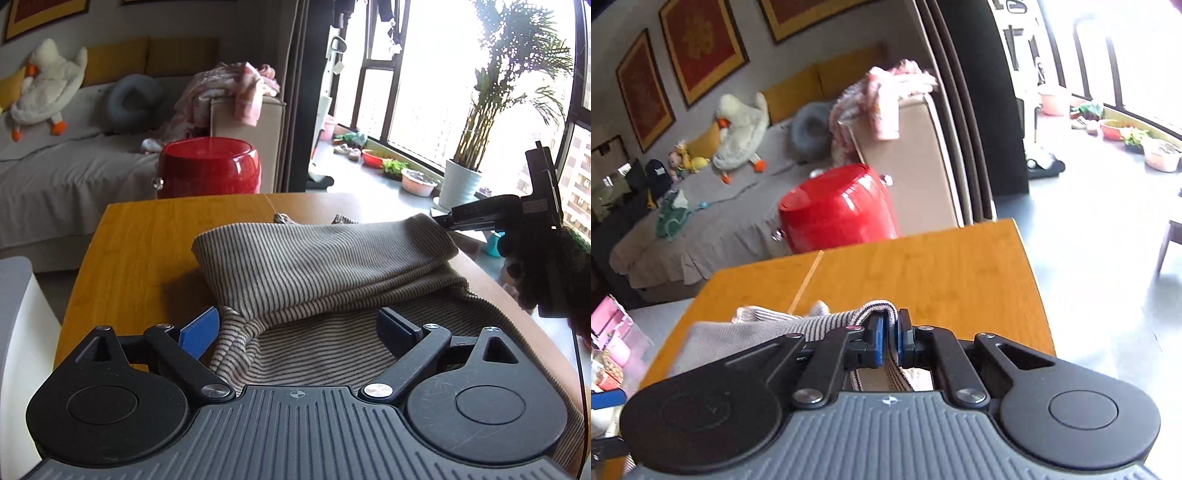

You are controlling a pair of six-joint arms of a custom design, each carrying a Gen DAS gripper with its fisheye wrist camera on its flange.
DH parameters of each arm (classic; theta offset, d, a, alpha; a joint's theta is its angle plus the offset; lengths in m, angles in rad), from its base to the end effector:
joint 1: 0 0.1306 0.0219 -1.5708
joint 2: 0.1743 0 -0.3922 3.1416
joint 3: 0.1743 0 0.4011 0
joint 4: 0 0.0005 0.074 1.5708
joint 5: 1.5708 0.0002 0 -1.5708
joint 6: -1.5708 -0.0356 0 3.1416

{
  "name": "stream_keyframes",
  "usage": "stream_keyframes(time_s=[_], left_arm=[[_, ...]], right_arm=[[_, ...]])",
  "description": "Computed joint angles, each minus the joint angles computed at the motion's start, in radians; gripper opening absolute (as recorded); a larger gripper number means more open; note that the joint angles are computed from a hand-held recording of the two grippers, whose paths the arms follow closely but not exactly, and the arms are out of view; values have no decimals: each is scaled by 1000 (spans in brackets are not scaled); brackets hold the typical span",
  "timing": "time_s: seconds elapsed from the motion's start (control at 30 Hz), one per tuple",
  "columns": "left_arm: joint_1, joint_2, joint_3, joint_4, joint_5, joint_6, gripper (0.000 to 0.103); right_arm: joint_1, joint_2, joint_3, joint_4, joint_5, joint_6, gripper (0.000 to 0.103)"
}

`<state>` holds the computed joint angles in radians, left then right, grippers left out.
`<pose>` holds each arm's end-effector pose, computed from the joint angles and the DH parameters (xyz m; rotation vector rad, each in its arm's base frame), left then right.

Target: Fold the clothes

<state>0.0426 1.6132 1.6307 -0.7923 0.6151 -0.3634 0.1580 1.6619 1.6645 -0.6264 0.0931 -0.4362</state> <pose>0.5811 0.0037 0.4484 0.6426 2.1288 -0.4989 0.6075 0.0929 0.4460 0.3571 2.1719 0.2320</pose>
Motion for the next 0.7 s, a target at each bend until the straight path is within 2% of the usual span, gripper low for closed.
stream_keyframes(time_s=[0.1,0.17,0.23,0.27,0.37,0.47,0.5,0.53,0.6,0.7], left_arm=[[-11,18,16,0,4,18,97],[-25,27,15,45,13,56,98],[-39,34,6,106,21,99,99],[-45,38,-4,144,25,122,99],[-56,68,-22,241,14,184,100],[-52,83,-50,318,5,250,100],[-45,82,-55,337,19,281,100],[-40,81,-61,356,28,306,101],[-33,80,-68,372,43,331,102],[-28,83,-65,374,52,352,103]], right_arm=[[-4,-17,-37,-18,25,-21,11],[-9,-39,-70,20,20,-49,16],[-14,-69,-116,90,-15,-92,35],[-15,-81,-137,124,-37,-116,38],[3,-87,-159,158,-65,-131,38],[42,-68,-146,115,1,-67,38],[54,-63,-142,102,26,-41,35],[66,-60,-139,92,51,-8,22],[81,-68,-138,95,89,29,10],[80,-105,-148,137,70,-6,7]])
